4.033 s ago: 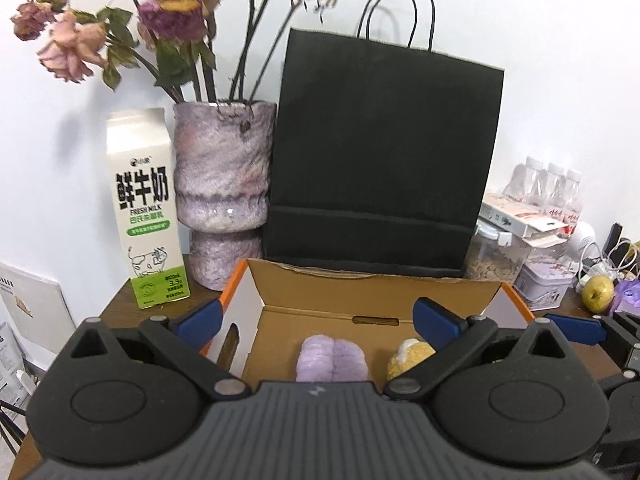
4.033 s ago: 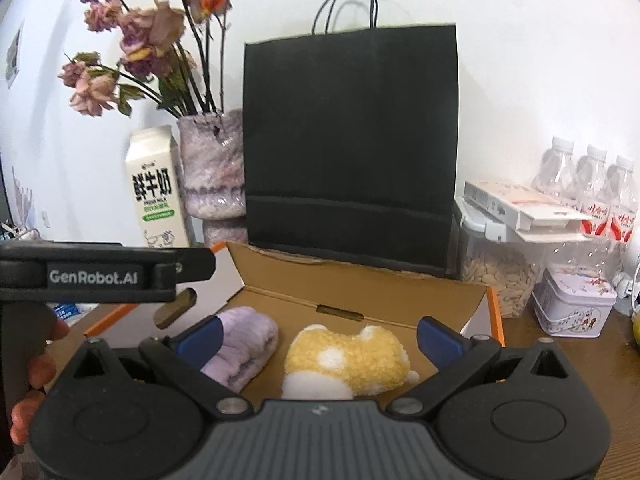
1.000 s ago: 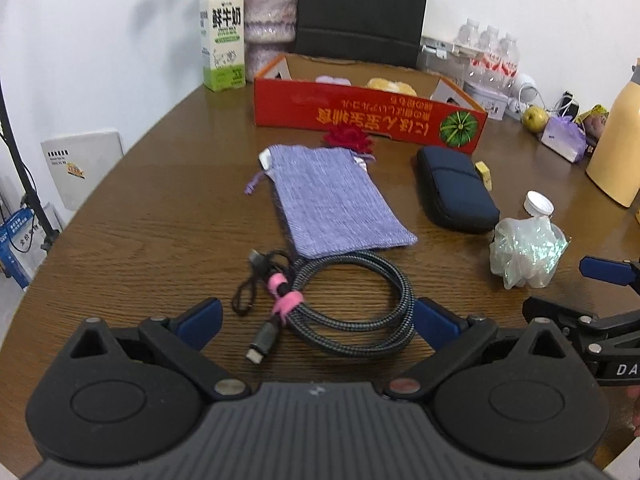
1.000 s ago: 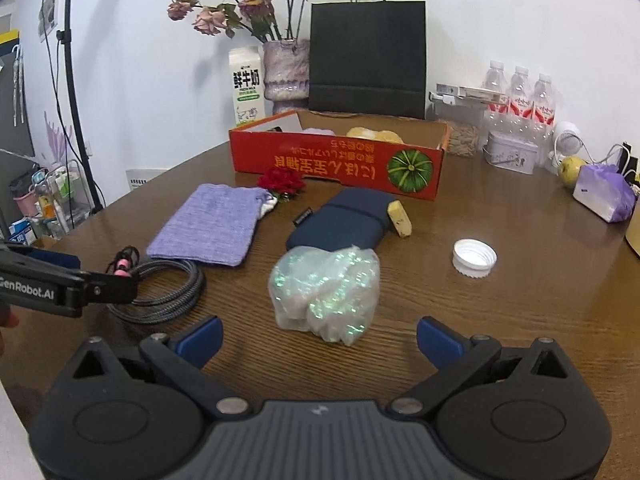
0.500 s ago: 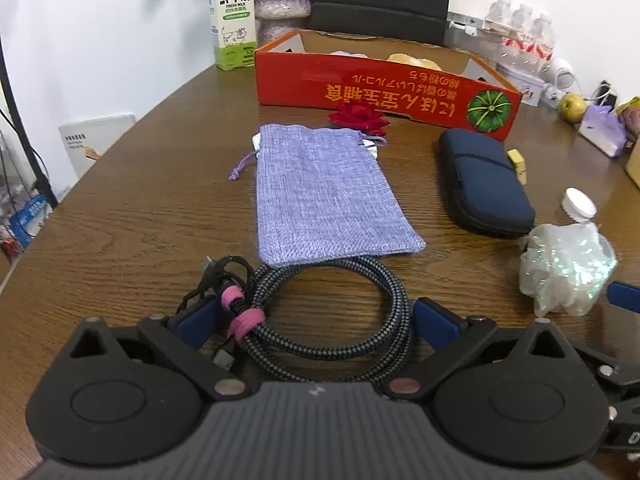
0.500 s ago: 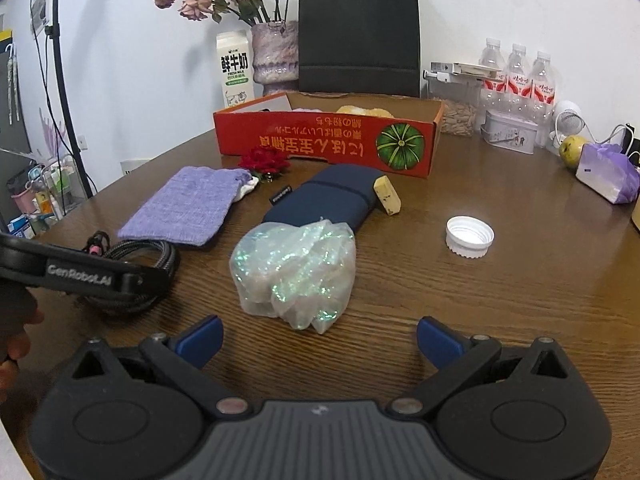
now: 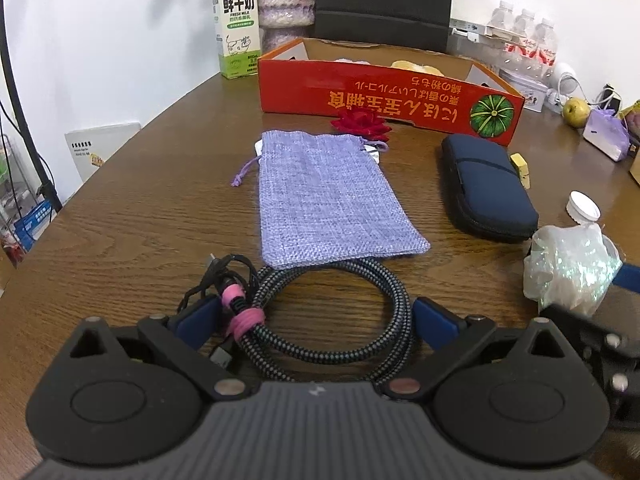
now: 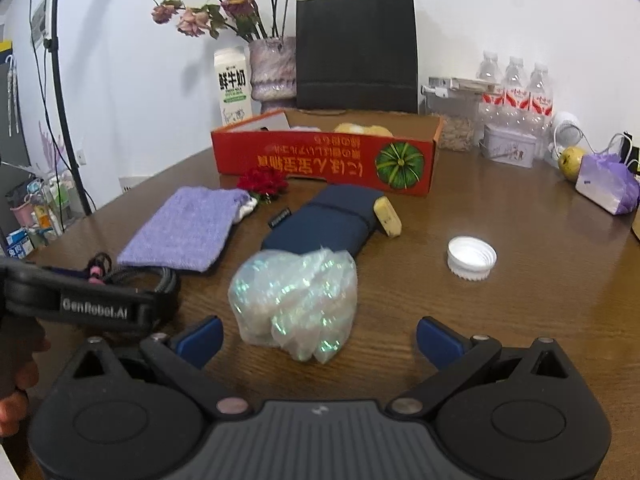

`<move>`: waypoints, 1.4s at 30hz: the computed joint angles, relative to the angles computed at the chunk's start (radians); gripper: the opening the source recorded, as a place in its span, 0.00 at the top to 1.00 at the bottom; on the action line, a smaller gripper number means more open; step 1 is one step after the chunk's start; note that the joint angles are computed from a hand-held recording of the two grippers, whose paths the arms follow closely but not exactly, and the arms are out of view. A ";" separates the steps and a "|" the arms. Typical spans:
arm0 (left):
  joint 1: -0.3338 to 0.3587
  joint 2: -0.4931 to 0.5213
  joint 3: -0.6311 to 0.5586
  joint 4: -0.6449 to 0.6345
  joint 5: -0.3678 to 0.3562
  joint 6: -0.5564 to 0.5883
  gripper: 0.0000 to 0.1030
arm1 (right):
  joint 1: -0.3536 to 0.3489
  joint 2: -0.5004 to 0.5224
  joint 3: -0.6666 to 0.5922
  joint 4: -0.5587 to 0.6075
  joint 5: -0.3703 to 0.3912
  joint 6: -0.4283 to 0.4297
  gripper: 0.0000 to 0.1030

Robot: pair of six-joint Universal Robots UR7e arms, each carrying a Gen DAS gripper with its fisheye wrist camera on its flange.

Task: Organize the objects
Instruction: 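Grasp the black braided cable with the left tool while the right tool grasps the iridescent bag, then lift the cable and bag with both tools and carry them over the box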

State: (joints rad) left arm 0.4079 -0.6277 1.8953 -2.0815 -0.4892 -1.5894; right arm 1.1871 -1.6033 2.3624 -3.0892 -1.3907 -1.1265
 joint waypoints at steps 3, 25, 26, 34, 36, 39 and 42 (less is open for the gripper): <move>-0.005 -0.008 0.021 -0.039 0.003 0.036 0.06 | 0.007 0.017 0.003 -0.039 0.001 0.003 0.00; -0.023 -0.016 0.021 0.056 -0.014 -0.070 0.00 | 0.018 0.053 0.005 -0.088 0.039 -0.014 0.46; -0.022 -0.014 0.017 0.063 -0.013 -0.079 0.00 | 0.019 0.053 0.005 -0.087 0.039 -0.018 0.46; -0.028 -0.013 0.025 0.051 -0.002 -0.081 0.06 | 0.015 0.046 0.009 -0.081 0.051 -0.036 0.48; -0.036 -0.021 0.043 0.020 -0.003 -0.066 0.08 | 0.015 0.045 0.011 -0.084 0.052 -0.038 0.48; -0.048 -0.030 0.075 -0.048 -0.002 -0.021 0.09 | 0.016 0.046 0.012 -0.087 0.051 -0.037 0.47; -0.061 -0.032 0.077 -0.007 0.011 -0.043 0.09 | 0.016 0.046 0.012 -0.088 0.051 -0.038 0.48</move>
State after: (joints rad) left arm 0.3474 -0.6600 1.9727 -2.0882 -0.4780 -1.6321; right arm 1.2031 -1.5575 2.3739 -3.1768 -1.3395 -1.1649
